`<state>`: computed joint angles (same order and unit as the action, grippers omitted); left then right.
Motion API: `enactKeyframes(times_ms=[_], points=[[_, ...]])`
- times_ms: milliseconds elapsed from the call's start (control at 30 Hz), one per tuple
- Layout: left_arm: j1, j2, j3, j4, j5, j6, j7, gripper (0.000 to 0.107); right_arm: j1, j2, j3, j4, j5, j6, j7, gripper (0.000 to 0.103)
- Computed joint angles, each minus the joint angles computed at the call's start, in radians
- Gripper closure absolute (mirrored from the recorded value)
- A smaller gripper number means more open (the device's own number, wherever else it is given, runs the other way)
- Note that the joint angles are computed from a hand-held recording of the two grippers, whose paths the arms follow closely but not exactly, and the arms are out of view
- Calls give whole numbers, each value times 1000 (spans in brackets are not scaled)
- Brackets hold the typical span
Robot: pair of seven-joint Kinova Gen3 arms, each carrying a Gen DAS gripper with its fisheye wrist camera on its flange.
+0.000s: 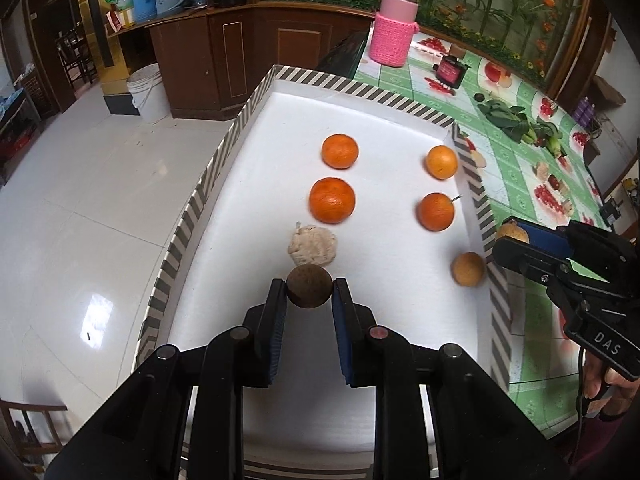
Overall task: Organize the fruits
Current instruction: 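Carry the kiwi and longan in both grippers over the white tray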
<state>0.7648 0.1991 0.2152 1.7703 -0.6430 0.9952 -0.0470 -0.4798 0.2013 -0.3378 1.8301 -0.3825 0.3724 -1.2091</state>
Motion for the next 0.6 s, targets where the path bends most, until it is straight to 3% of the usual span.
enactKeyframes(times_ms=[600], points=[[-17, -3, 2, 44, 16, -12, 1, 87, -119, 105, 33, -118, 157, 78, -121, 79]])
